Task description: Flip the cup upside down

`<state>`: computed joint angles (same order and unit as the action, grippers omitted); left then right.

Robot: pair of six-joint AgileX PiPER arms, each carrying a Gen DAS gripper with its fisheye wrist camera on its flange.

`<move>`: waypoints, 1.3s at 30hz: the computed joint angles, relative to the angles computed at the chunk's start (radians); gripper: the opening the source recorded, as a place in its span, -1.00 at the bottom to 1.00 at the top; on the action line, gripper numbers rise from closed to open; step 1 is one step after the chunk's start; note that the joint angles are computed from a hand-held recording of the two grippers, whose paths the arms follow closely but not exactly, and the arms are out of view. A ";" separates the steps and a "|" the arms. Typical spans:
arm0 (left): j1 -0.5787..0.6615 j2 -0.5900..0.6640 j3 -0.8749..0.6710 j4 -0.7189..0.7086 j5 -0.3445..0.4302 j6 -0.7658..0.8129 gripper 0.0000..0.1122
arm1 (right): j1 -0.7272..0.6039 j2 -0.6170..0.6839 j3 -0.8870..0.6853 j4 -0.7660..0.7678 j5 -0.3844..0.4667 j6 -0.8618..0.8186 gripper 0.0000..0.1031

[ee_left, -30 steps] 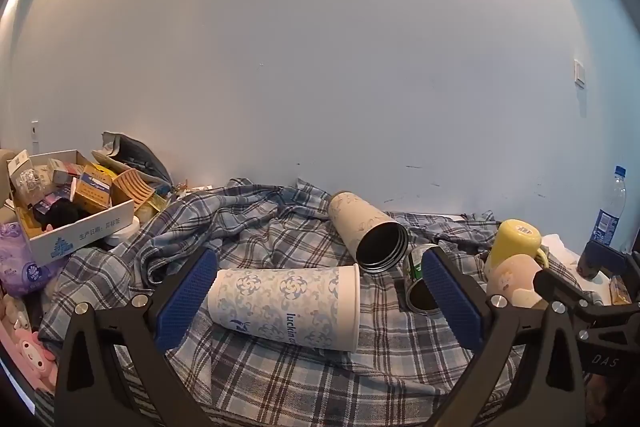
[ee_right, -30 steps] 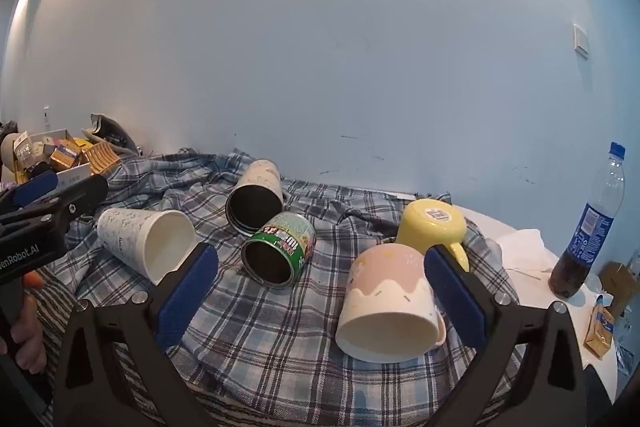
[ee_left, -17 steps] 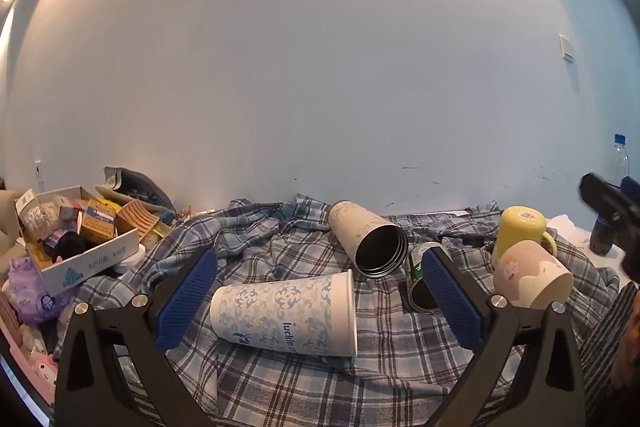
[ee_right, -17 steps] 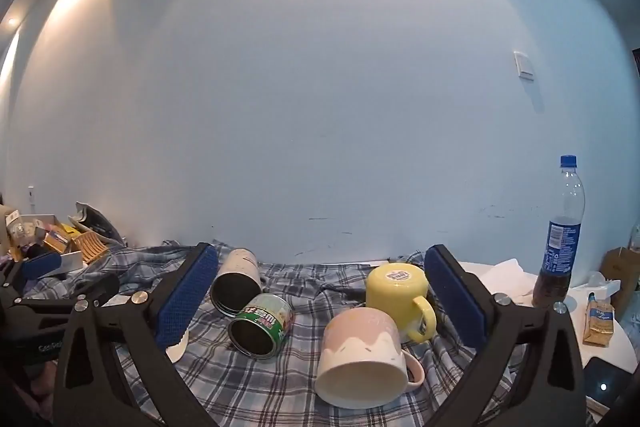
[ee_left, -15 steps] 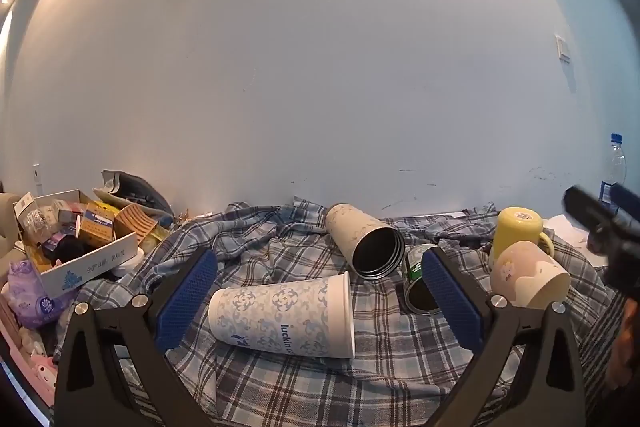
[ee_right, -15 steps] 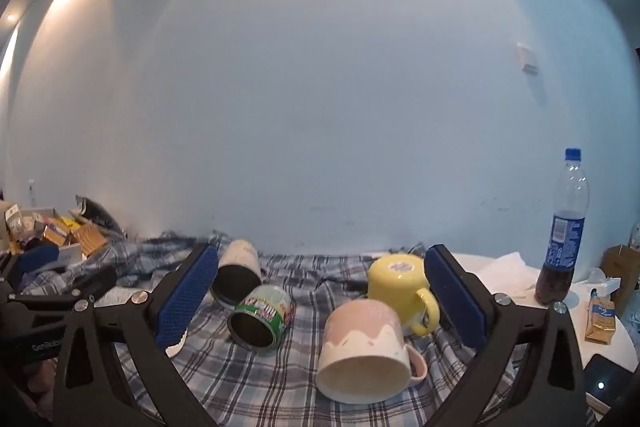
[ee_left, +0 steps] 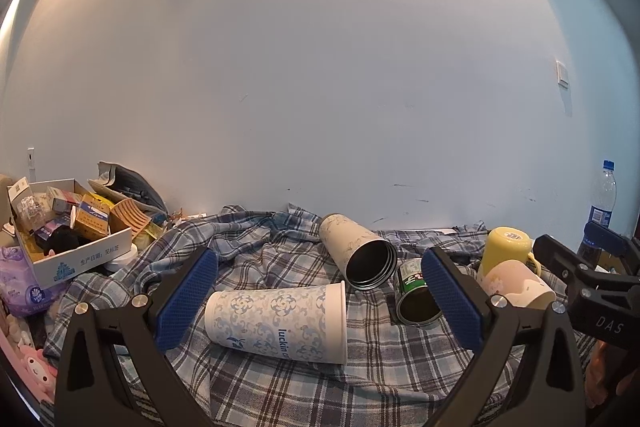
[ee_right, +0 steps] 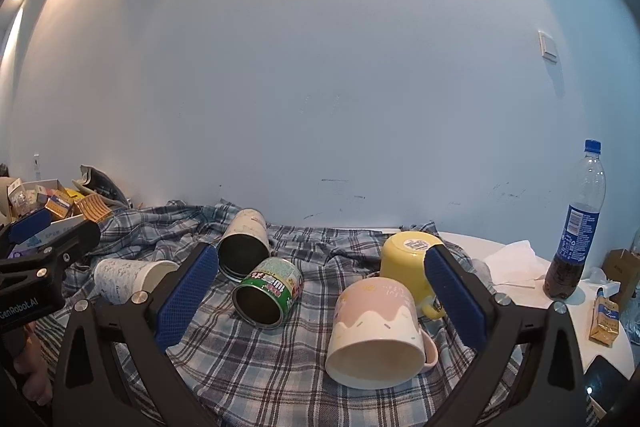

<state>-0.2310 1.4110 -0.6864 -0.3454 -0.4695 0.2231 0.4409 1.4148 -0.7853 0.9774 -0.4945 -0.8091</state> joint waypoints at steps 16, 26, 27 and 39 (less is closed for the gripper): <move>0.003 0.005 -0.007 0.027 0.019 -0.026 0.84 | 0.020 -0.002 0.004 0.011 -0.024 -0.020 1.00; 0.007 0.018 -0.017 0.038 0.027 -0.039 0.84 | 0.016 0.001 0.002 0.010 -0.019 -0.023 1.00; 0.005 0.018 -0.017 0.034 0.026 -0.034 0.84 | 0.018 0.001 0.003 0.013 -0.021 -0.027 0.99; -0.004 0.017 -0.020 0.014 0.038 -0.015 0.84 | 0.032 0.001 0.005 0.034 -0.045 -0.050 1.00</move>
<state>-0.2345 1.4282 -0.7059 -0.3313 -0.4318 0.2077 0.4734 1.4153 -0.7799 1.0119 -0.5391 -0.8589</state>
